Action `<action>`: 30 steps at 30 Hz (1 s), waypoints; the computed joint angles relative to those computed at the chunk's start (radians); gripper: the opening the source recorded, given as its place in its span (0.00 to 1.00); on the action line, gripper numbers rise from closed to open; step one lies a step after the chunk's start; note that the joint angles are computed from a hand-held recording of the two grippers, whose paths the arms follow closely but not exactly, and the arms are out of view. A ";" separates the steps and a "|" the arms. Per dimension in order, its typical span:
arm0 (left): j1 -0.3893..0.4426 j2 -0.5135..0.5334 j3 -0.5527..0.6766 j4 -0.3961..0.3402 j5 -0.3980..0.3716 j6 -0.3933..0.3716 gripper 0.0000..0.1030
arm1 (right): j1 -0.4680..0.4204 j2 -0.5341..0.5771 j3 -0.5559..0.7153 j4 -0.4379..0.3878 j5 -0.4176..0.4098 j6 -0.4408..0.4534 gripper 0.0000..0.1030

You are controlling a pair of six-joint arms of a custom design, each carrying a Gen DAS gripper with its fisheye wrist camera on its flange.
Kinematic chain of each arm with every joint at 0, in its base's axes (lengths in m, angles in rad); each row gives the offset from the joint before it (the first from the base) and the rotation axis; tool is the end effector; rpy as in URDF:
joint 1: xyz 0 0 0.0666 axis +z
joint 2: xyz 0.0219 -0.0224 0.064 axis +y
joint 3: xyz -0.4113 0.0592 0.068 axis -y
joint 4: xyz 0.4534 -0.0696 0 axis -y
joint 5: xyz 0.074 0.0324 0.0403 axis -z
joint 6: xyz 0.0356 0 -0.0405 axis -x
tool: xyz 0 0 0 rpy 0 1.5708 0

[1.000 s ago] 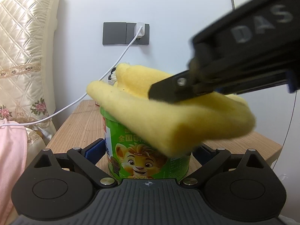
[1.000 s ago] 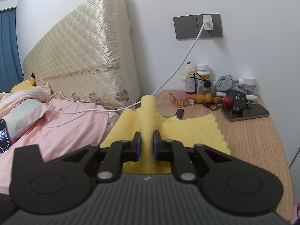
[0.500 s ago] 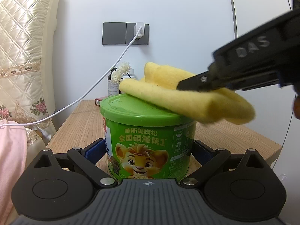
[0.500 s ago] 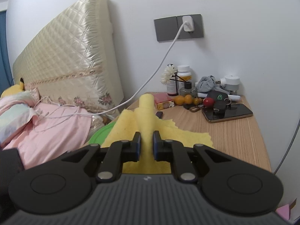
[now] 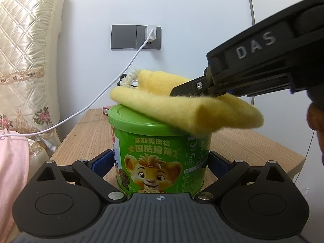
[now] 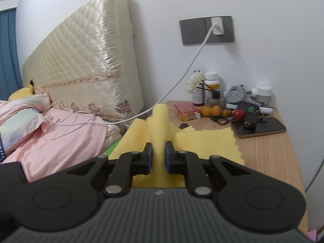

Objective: Clean container
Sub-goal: 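Keep wiping the can lid back and forth with the right gripper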

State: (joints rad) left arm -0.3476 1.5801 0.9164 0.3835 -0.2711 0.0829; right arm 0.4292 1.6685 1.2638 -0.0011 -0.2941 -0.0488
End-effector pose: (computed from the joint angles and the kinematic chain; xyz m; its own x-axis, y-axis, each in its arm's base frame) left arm 0.5248 -0.1804 0.2318 -0.2663 0.0116 -0.9638 0.0644 0.9979 -0.0058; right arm 0.5830 0.2777 0.3119 -0.3898 -0.1270 -0.9121 -0.6222 0.7665 0.1591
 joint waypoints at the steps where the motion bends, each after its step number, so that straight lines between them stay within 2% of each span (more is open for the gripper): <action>1: -0.001 -0.001 -0.001 -0.001 -0.001 0.001 0.96 | 0.001 -0.005 -0.006 0.001 -0.006 -0.001 0.14; 9: -0.005 -0.006 -0.006 -0.004 -0.002 0.003 0.96 | -0.008 -0.033 -0.032 -0.015 -0.041 0.016 0.14; 18: -0.010 -0.009 -0.012 0.004 -0.009 -0.001 0.96 | -0.002 0.018 0.026 -0.014 -0.015 0.011 0.14; 23: -0.023 -0.018 -0.014 -0.008 -0.022 0.005 0.96 | 0.005 0.031 0.038 -0.012 -0.062 0.006 0.14; 30: -0.021 -0.020 -0.010 -0.020 -0.017 0.009 0.96 | 0.011 -0.011 -0.010 -0.010 -0.091 0.014 0.14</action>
State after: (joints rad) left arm -0.3688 1.5598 0.9064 0.3640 -0.2884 0.0922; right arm 0.4406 1.6576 1.2536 -0.0110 -0.3856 -0.0350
